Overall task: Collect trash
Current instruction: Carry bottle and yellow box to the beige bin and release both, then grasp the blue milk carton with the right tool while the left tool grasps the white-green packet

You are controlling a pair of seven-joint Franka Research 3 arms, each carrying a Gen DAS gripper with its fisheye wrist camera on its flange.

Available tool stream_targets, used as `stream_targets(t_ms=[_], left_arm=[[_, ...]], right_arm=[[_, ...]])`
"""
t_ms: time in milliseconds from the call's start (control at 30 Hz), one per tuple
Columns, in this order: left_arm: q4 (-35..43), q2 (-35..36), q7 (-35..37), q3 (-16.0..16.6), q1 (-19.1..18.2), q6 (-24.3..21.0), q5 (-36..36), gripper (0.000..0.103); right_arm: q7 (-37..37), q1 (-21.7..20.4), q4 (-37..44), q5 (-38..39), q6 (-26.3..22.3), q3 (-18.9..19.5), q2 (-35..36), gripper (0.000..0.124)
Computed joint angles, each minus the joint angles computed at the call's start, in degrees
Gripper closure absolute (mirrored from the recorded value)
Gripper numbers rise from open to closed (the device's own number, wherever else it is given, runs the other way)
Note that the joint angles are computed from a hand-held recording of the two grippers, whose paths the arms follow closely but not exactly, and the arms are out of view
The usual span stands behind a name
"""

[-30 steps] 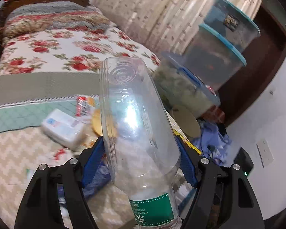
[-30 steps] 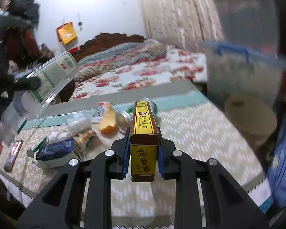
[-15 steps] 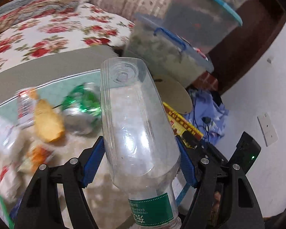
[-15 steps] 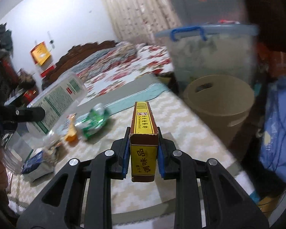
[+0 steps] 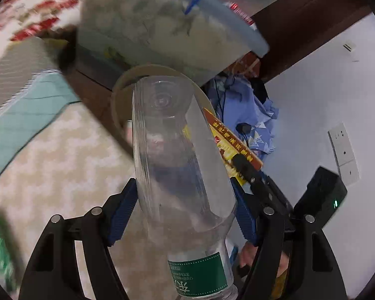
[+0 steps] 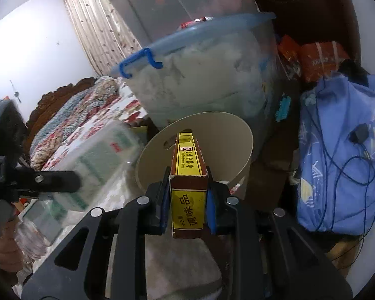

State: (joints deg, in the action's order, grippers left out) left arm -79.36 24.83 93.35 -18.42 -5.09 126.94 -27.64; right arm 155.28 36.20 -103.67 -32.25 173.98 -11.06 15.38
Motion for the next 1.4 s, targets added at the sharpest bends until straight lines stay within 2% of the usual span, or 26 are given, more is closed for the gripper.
stream_targets(t_ms=[67,100,133,167,200,233,267,333,367,500,600,667,800,867,900,1000,1067,1100,1133,1233,1333,1400], left_arm=[[6.63,5.03,-4.19,1.06,-1.92,-1.84,3.03,0.026],[8.61,6.51,-5.73,1.32,-2.48,-2.03,4.32,0.026],[10.61,7.96,-7.42,1.70,-3.04,-2.32,5.84,0.026],[11.57,8.59,-8.79,1.87,-3.19,-2.46,6.86,0.026],[10.65,8.00,-9.63,1.63,-2.58,-1.70,6.67,0.026],[9.25,7.11,-9.39,0.97,-1.70,-0.78,5.83,0.026],[6.26,5.09,-8.11,0.09,-0.33,1.08,4.14,0.025],[0.59,0.69,-6.03,-0.33,1.27,4.35,2.44,0.025],[-2.75,-2.07,-4.84,-0.40,2.13,5.88,1.20,0.025],[-17.06,-14.52,3.08,0.15,5.46,10.36,-9.48,0.025],[-27.96,-25.28,8.97,2.98,6.02,13.06,-16.75,0.025],[-36.11,-33.83,11.44,5.88,6.02,14.99,-18.81,0.025],[-49.46,-48.12,8.61,9.74,6.99,18.91,-14.55,0.024],[-56.17,-55.75,4.02,10.59,9.88,19.35,-9.09,0.024],[-58.58,-58.72,2.17,11.15,11.16,18.89,-6.79,0.024],[-65.84,-67.78,-3.25,13.44,14.48,17.35,-1.76,0.024],[-69.91,-72.94,-6.06,15.08,16.05,16.02,0.85,0.024],[-71.26,-74.57,-7.14,15.77,16.42,15.39,1.97,0.024],[-73.10,-76.81,-8.27,16.68,16.96,14.00,3.18,0.024],[-76.44,-80.49,-10.30,18.94,16.73,12.04,5.86,0.024],[-79.36,-83.27,-11.53,22.00,15.42,11.39,7.27,0.025],[-80.80,-84.97,-12.07,23.95,14.09,11.02,8.05,0.025]], right_arm=[[-5.58,-3.04,3.09,4.96,-2.65,3.68,2.29,0.095],[-8.22,-4.31,4.33,7.81,-3.66,5.33,3.24,0.092],[-8.94,-4.28,4.61,9.07,-3.39,5.33,3.66,0.084],[-8.81,-3.60,4.79,9.61,-3.07,4.61,3.92,0.078],[-6.79,-1.54,4.66,8.32,-2.24,2.22,3.96,0.064],[-4.56,0.67,4.46,6.47,-1.56,-0.30,3.87,0.061],[-1.03,3.70,4.14,3.06,-0.78,-3.79,3.67,0.061],[2.49,6.47,3.97,-0.86,-0.31,-6.77,3.47,0.061],[3.62,6.93,3.83,-2.06,-0.32,-7.09,3.29,0.061],[6.47,6.99,2.83,-4.63,0.28,-6.12,2.29,0.061],[8.37,6.71,1.83,-5.85,1.07,-4.88,1.22,0.061],[8.76,6.41,1.30,-6.20,1.89,-3.70,0.65,0.061],[0.59,2.96,1.33,0.50,2.37,3.40,0.85,0.061],[-5.39,1.50,1.97,5.39,2.03,7.27,1.59,0.061],[-9.47,-0.02,2.64,8.73,1.65,10.49,2.24,0.061],[-18.07,-3.02,3.98,16.13,0.96,17.04,3.64,0.061],[-26.60,-7.29,5.99,22.84,-0.30,25.06,5.61,0.062],[-29.61,-8.51,6.75,25.08,-0.89,27.56,6.33,0.062],[-34.15,-10.58,8.33,28.08,-2.24,31.82,7.76,0.062],[-43.49,-12.47,12.43,33.10,-5.74,38.93,11.09,0.062],[-49.63,-11.26,16.62,35.33,-9.33,41.61,13.79,0.062],[-52.57,-9.43,20.11,36.17,-12.20,42.09,15.76,0.062]])
